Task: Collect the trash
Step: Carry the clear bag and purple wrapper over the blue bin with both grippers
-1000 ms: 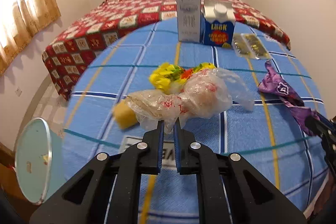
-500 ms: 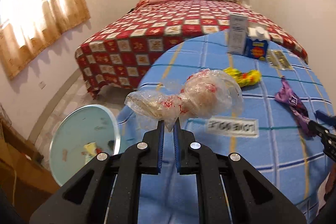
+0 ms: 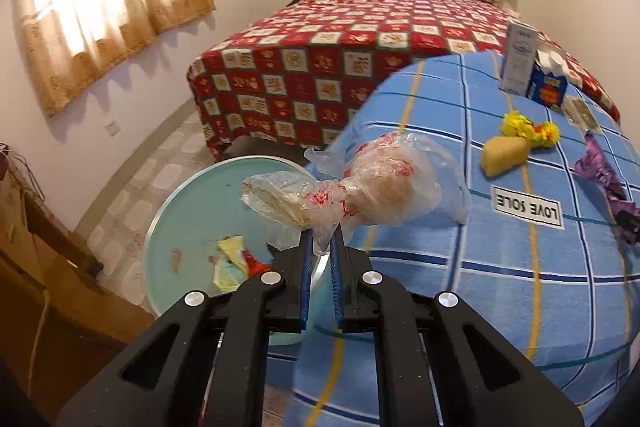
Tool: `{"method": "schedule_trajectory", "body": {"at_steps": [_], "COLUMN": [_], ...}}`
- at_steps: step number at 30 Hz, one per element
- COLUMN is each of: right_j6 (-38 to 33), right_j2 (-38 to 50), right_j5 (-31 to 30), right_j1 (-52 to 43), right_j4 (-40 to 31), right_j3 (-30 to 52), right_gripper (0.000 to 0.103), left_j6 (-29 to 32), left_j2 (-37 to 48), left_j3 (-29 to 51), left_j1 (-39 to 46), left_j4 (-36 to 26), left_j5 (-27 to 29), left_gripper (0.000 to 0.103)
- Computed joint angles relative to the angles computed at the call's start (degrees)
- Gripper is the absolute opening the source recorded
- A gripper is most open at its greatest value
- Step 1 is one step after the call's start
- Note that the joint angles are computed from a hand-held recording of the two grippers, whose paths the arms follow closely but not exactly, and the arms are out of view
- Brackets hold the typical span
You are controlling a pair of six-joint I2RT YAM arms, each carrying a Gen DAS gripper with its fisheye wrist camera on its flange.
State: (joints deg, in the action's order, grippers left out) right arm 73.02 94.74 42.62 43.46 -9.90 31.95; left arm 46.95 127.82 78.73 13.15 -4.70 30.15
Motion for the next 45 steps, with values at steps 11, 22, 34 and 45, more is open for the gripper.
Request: {"method": "schedule_trajectory", "body": {"at_steps": [11,22,34,45], "right_j6": [-14.9,-30.4,-39.5,-44.5], "right_j2": [4.7,17.6,28.2,35.8], "right_j5": [2.4,-3.0,-8.3,-11.5], "right_j1": [-1.3,-4.3,-6.7,-7.8], "right_j4": [2.6,5.9,4.1,0.1], "right_j3": [12.4,29.8,45.7,58.1], "right_gripper": [0.018,0.018,0.017,0.018], "left_j6": [-1.7,-2.4,-2.8,-3.9], "left_j2": [3.6,10.7,15.1,18.7], "left_j3": [6.5,15.9,22.9,29.4], "left_j1": [3.9,6.2,8.3,9.0], "left_j4": [1.5,0.5,-1.7,-3.8], "left_j5": [-2.0,-6.6,-8.3,-10.1], "left_gripper": [0.009,0.009,0.009,0.009]}}
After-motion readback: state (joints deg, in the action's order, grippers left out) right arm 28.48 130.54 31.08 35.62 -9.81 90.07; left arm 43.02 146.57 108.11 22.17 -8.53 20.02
